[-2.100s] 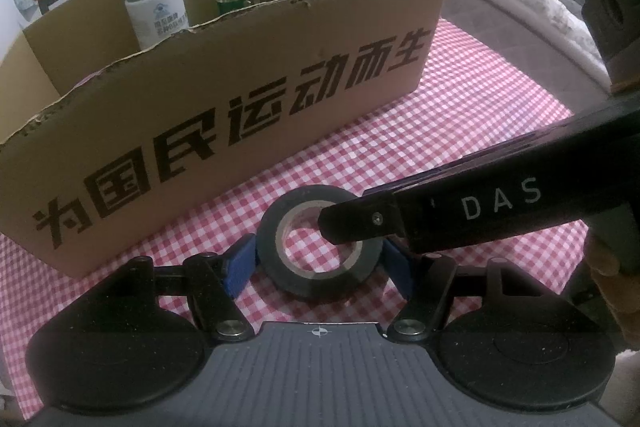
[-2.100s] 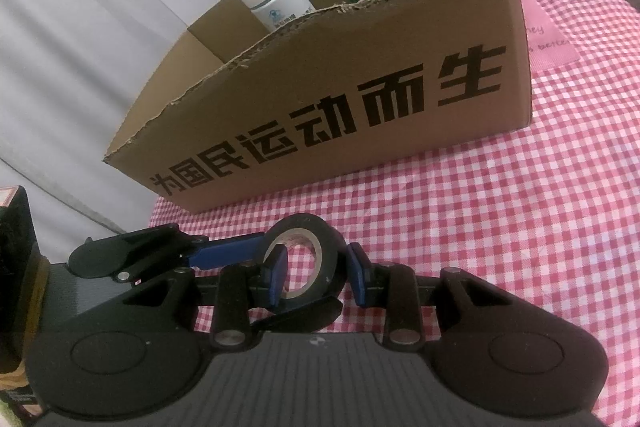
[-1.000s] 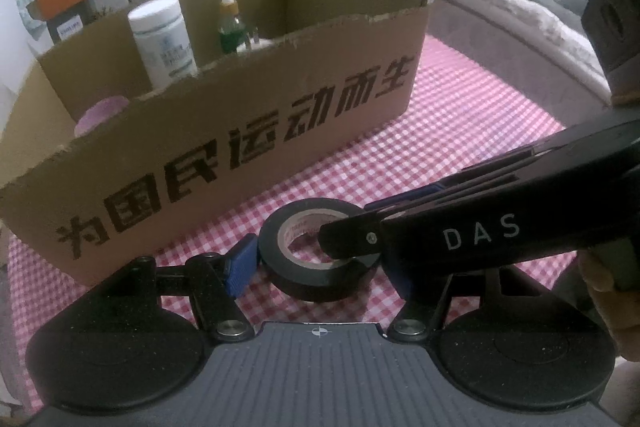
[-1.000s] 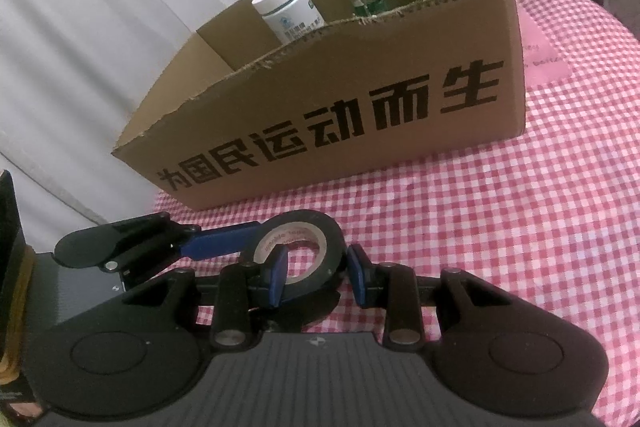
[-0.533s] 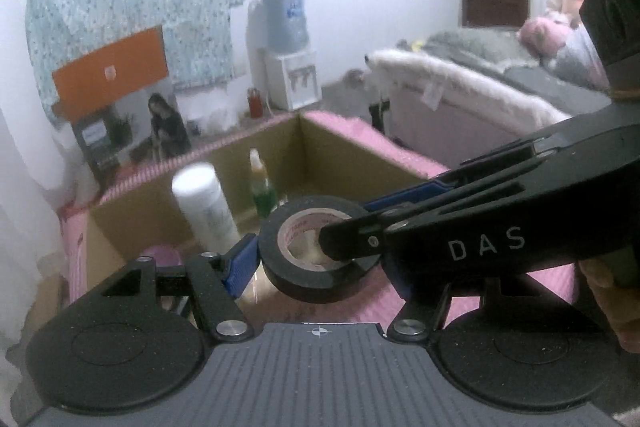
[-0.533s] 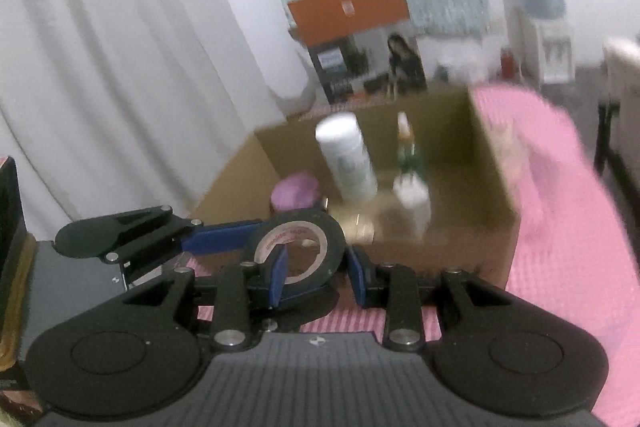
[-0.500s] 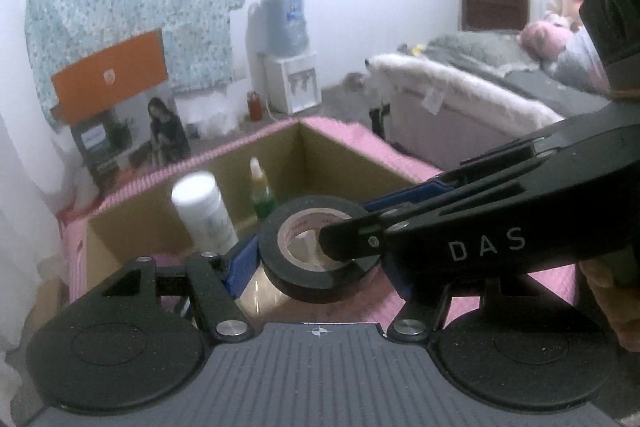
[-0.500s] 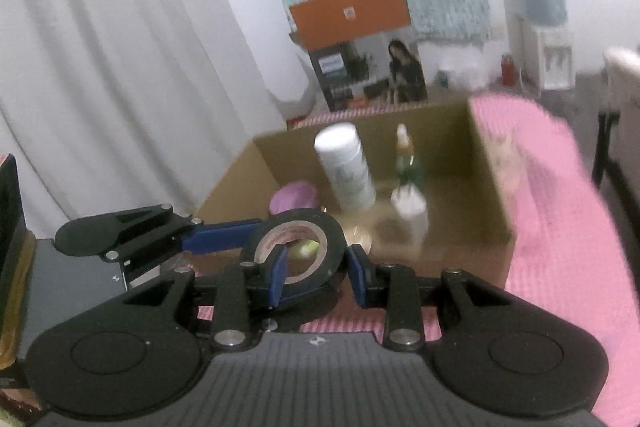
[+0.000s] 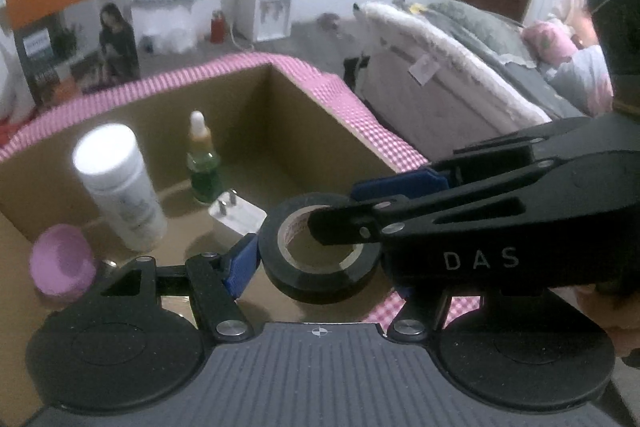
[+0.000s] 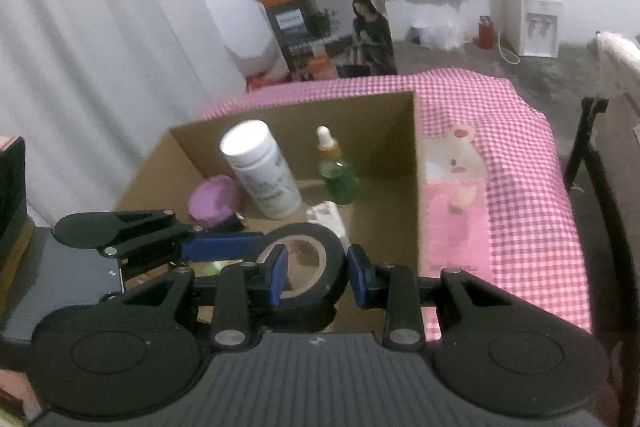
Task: Organize rigid objects
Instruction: 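Carry the tape roll with the right tool into the box and release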
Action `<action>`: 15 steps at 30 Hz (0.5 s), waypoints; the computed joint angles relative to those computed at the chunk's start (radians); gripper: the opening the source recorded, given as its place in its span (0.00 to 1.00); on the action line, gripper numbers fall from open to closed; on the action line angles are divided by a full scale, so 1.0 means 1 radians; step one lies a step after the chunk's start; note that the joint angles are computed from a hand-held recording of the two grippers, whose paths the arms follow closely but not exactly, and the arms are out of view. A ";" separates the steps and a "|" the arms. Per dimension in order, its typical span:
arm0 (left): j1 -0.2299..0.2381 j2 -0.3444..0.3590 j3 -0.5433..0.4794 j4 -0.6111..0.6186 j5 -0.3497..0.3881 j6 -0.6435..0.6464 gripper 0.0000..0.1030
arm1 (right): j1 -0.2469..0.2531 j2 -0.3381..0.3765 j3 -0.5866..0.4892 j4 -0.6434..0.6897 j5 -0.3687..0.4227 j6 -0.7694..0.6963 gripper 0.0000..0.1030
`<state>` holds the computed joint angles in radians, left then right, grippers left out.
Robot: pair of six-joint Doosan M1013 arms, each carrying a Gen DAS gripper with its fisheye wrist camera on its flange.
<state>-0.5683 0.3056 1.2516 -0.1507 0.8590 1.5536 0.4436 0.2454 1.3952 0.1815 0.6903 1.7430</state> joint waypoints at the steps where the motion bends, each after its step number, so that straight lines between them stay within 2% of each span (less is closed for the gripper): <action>1: 0.002 0.004 -0.003 -0.010 0.007 0.000 0.64 | 0.002 -0.005 0.006 -0.010 0.004 -0.001 0.35; 9: 0.011 0.038 -0.030 -0.044 0.043 -0.028 0.65 | -0.002 -0.002 0.011 -0.023 0.001 -0.020 0.35; 15: 0.007 0.032 -0.015 -0.019 0.001 -0.051 0.70 | -0.010 -0.009 0.030 -0.003 -0.022 -0.023 0.35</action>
